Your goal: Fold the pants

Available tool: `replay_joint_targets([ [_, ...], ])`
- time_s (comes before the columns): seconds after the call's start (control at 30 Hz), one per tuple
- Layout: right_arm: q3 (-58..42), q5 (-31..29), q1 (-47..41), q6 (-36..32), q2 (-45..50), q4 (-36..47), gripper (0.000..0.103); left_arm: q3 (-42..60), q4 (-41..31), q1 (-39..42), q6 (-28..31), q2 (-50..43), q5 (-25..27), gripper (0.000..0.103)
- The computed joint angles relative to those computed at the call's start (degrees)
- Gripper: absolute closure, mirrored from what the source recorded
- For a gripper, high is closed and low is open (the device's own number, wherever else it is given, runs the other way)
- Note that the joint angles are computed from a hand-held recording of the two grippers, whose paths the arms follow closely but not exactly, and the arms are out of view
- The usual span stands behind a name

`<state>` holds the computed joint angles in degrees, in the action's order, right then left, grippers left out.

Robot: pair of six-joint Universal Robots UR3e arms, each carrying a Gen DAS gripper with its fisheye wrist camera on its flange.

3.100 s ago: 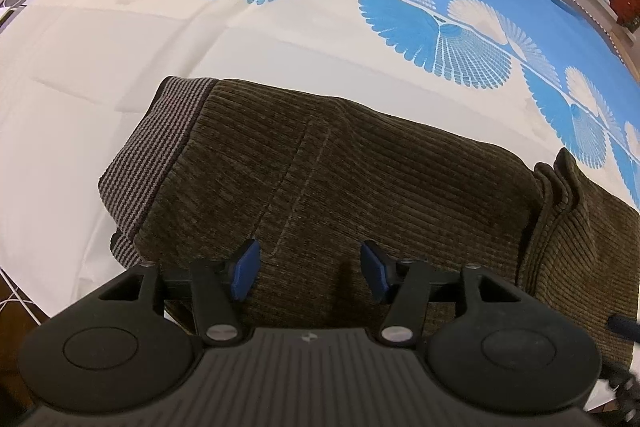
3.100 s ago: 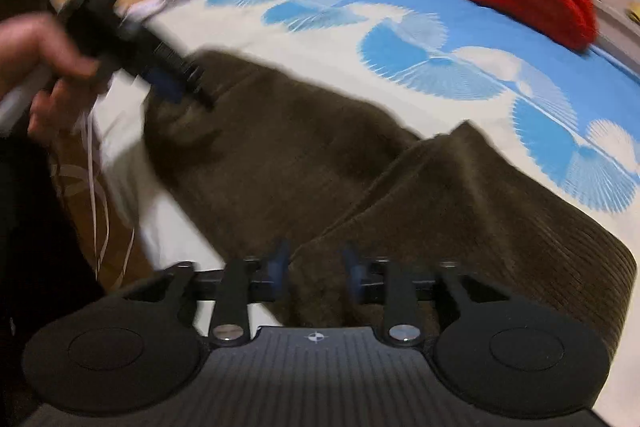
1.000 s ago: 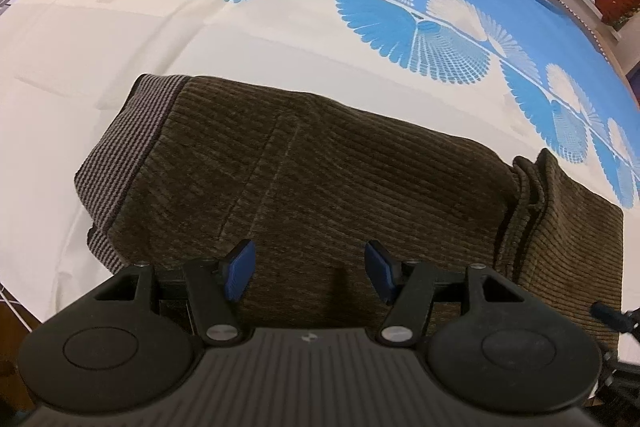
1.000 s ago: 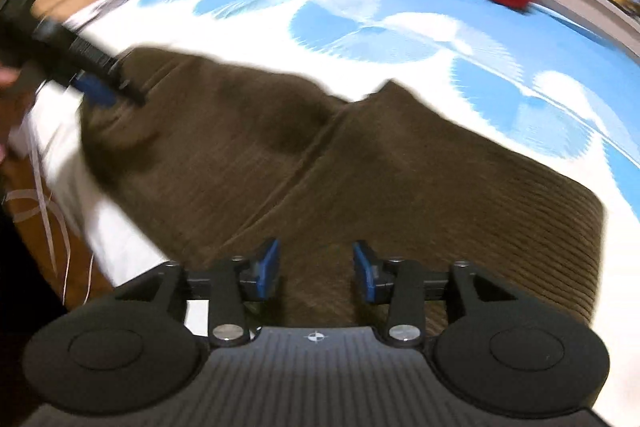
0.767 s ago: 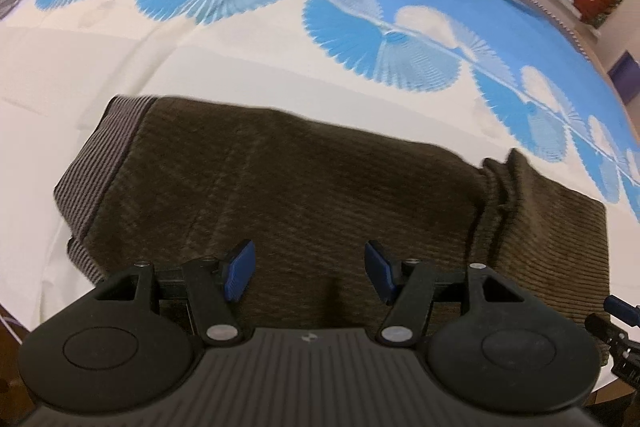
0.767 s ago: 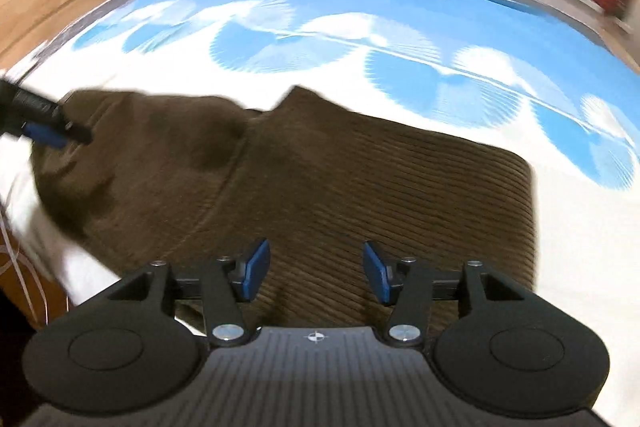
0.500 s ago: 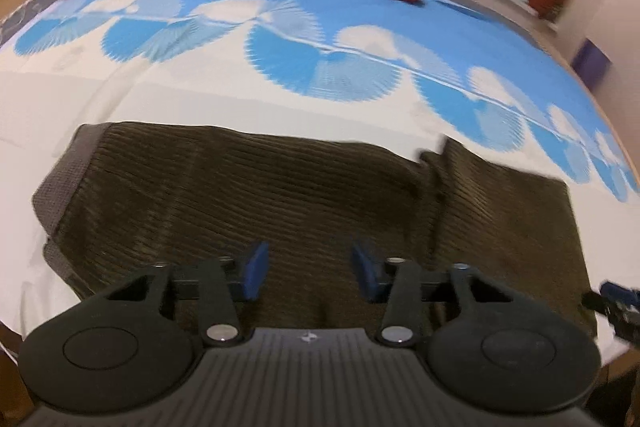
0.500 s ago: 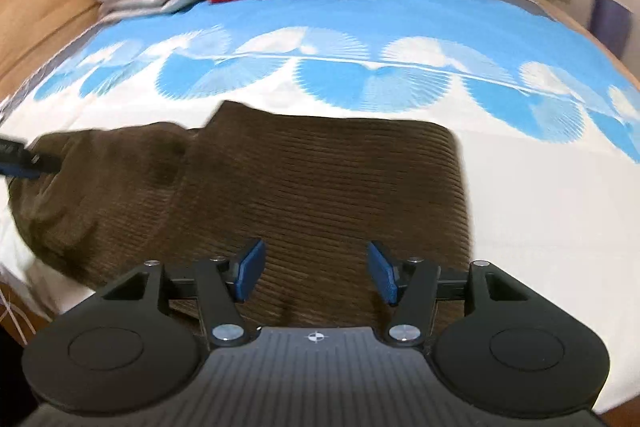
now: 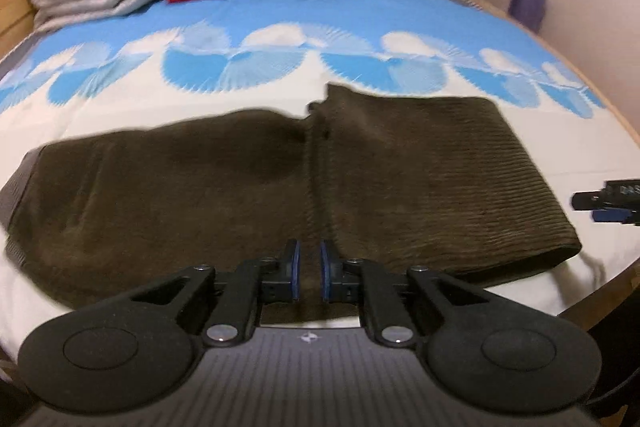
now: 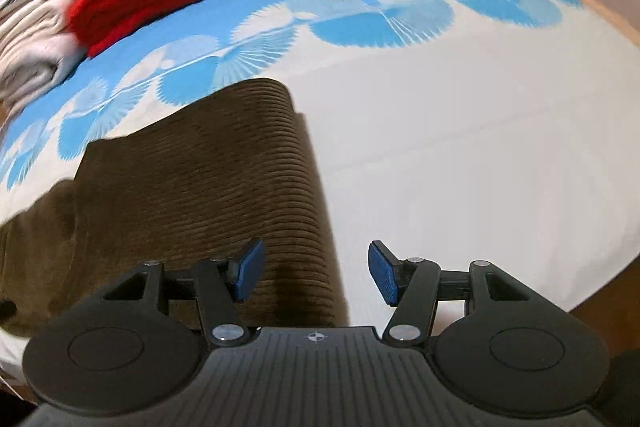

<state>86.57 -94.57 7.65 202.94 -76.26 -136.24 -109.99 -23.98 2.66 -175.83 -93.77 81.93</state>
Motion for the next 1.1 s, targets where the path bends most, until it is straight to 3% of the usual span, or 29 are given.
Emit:
replay_joint_targets([
  [0.13, -1.8, 1.5, -0.5, 1.7, 3.0, 0.3, 0.043, 0.9, 5.1, 0.3, -1.2, -4.3, -2.9, 0.091],
  [0.27, -3.8, 2.6, -0.3, 2.5, 5.7, 1.5, 0.043, 3.2, 4.4, 1.3, -1.8, -7.4, -7.5, 0.091],
  [0.33, -4.4, 3.1, -0.1, 2.9, 6.6, 1.7, 0.042, 4.6, 2.8, 0.4, -0.4, -9.2, -7.1, 0.091],
  [0.4, -5.3, 3.2, 0.0, 2.9, 7.2, 2.2, 0.038, 9.0, -4.3, -1.6, 1.7, -12.4, -3.7, 0.088],
  [0.43, -5.6, 2.9, 0.2, 3.1, 7.6, 2.4, 0.034, 8.9, -3.7, -2.2, 2.0, -13.3, -2.6, 0.082],
  [0.63, -8.0, 3.1, 0.2, 4.8, 10.0, 3.6, 0.030, 8.3, -2.5, -0.1, 0.0, -12.3, -6.5, 0.082],
  [0.7, -7.9, 3.3, 0.5, 4.7, 10.1, 3.5, 0.030, 7.6, -1.2, 1.1, -1.0, -11.5, -8.2, 0.074],
  [0.77, -8.2, 4.0, 0.6, 4.7, 10.6, 3.4, 0.030, 7.4, -0.8, 1.9, -2.2, -11.5, -8.8, 0.050],
  [0.83, -8.6, 4.1, 0.9, 5.0, 11.2, 3.3, 0.030, 8.7, -3.5, 2.5, -3.4, -11.9, -10.2, 0.045],
  [1.0, -10.1, 2.4, 2.0, 5.5, 12.3, 4.1, 0.030, 11.1, -7.0, 2.4, -4.9, -14.7, -11.6, 0.047],
  [1.1, -10.0, 1.9, 2.2, 6.0, 12.1, 4.2, 0.029, 11.6, -6.9, 1.6, -4.5, -15.5, -10.3, 0.060],
])
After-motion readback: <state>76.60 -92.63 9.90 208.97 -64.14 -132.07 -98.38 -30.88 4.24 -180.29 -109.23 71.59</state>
